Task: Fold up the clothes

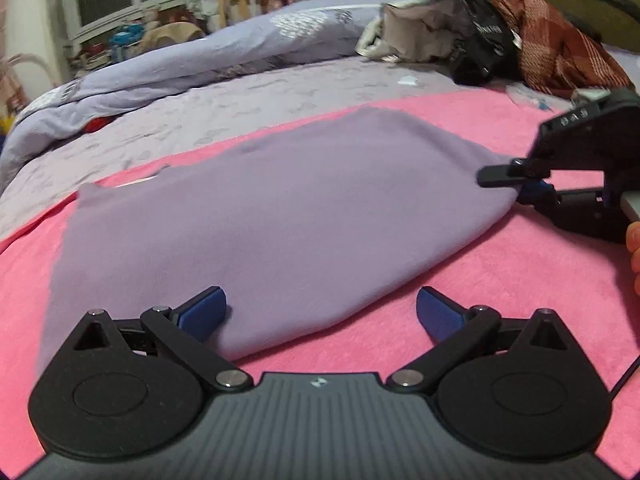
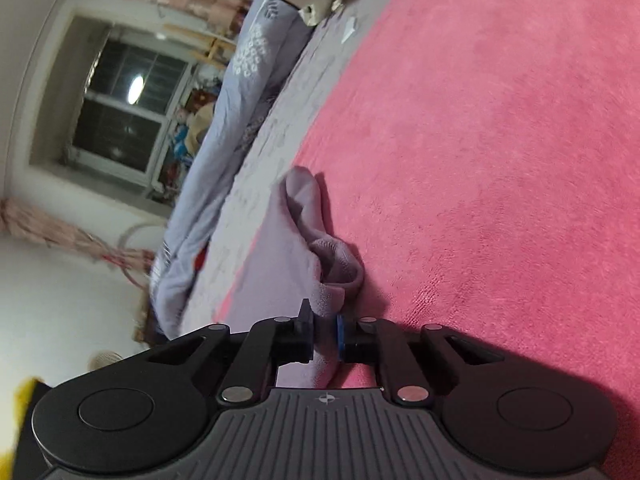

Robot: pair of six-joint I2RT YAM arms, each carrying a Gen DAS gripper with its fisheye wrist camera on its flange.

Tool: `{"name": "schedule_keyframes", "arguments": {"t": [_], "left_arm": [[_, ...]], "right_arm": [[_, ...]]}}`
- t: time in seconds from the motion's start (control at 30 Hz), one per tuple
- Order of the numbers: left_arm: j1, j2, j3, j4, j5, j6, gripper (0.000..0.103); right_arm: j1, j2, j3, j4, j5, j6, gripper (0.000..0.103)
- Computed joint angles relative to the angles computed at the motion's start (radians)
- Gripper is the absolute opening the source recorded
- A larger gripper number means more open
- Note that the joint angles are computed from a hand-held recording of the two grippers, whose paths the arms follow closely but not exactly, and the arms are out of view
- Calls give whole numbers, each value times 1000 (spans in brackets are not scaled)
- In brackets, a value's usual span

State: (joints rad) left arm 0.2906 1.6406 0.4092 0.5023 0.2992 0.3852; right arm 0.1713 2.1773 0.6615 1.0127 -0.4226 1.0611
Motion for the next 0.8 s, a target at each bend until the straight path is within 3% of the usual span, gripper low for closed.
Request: {"name": "schedule_keyframes", "arguments": {"t": [0.07, 0.17, 0.27, 0.33, 0.4, 0.47, 0.53, 0.6, 0.7, 0.8], "left_arm": [[52, -45, -26, 7, 2, -20, 100], [219, -153, -98, 21, 73, -26, 100], [491, -226, -137, 13, 229, 22, 100], [664, -187, -111, -9, 316, 69, 101], [775, -89, -53, -28, 340, 69, 101], [832, 42, 65, -140, 342, -13, 100], [860, 62, 86, -145, 411, -34, 102], [824, 51, 53, -96, 346, -17, 102], [810, 42, 44, -89, 328, -13, 102], [843, 57, 58, -107, 377, -13, 102]], "right_arm": [[7, -28, 5, -47, 24, -13, 11], [84, -153, 18, -197, 159, -150, 10], [234, -298, 77, -367, 318, -387, 9], [376, -332, 170, -470, 430, -558, 9], [511, -301, 285, -546, 494, -689, 9], [620, -220, 403, -613, 488, -773, 5], [728, -101, 541, -719, 527, -887, 5], [789, -18, 617, -799, 587, -932, 5], [824, -49, 522, -730, 694, -894, 9], [829, -164, 315, -531, 936, -908, 30]]}}
